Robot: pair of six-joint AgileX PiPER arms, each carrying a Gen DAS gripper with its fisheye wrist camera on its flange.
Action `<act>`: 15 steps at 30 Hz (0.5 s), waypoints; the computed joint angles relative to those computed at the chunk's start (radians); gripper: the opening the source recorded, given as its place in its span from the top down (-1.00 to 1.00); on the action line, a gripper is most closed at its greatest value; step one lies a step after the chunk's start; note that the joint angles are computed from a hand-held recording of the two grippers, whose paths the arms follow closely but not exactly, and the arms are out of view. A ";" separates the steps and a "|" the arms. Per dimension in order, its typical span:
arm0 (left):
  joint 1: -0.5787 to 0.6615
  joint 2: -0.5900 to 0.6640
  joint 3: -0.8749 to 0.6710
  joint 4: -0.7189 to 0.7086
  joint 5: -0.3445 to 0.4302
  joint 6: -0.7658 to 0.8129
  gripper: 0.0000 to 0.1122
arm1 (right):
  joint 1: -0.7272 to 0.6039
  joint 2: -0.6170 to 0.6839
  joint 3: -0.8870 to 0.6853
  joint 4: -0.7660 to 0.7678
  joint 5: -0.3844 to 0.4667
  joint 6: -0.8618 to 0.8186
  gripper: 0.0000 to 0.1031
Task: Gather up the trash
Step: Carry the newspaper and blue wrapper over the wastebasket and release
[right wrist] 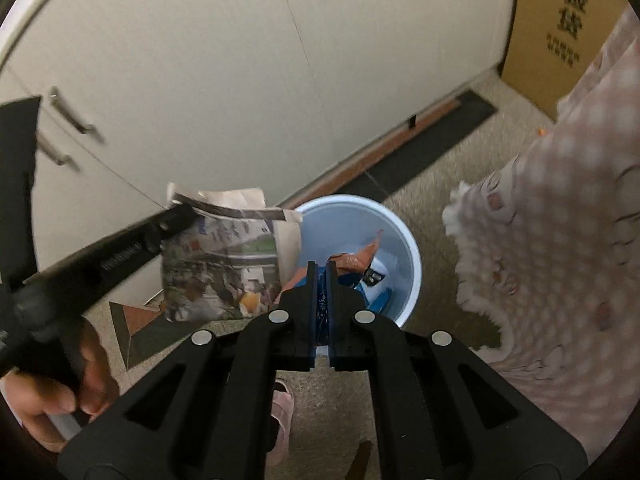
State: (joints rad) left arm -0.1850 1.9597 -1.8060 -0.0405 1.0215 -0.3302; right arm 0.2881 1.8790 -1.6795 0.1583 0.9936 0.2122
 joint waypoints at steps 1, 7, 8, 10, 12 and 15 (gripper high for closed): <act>0.000 0.004 0.005 0.005 0.004 -0.001 0.91 | -0.003 0.014 0.005 0.014 -0.014 -0.002 0.92; -0.013 0.051 -0.047 0.018 0.070 -0.002 0.90 | -0.021 0.067 -0.005 0.045 -0.043 0.005 0.88; -0.015 0.056 -0.056 0.015 0.079 -0.004 0.90 | -0.017 0.073 -0.007 0.044 -0.050 0.010 0.76; -0.006 0.063 -0.057 -0.011 0.088 0.004 0.90 | -0.021 0.077 -0.001 0.054 -0.061 0.013 0.30; -0.004 0.069 -0.065 -0.026 0.098 0.008 0.90 | -0.023 0.069 0.013 0.051 -0.081 0.020 0.02; -0.011 0.070 -0.061 -0.021 0.091 0.006 0.90 | -0.030 0.062 0.022 0.058 -0.087 0.012 0.02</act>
State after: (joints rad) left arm -0.1957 2.0300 -1.8669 -0.0619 1.1125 -0.3237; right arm 0.2578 1.9413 -1.6574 0.2164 0.9070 0.2241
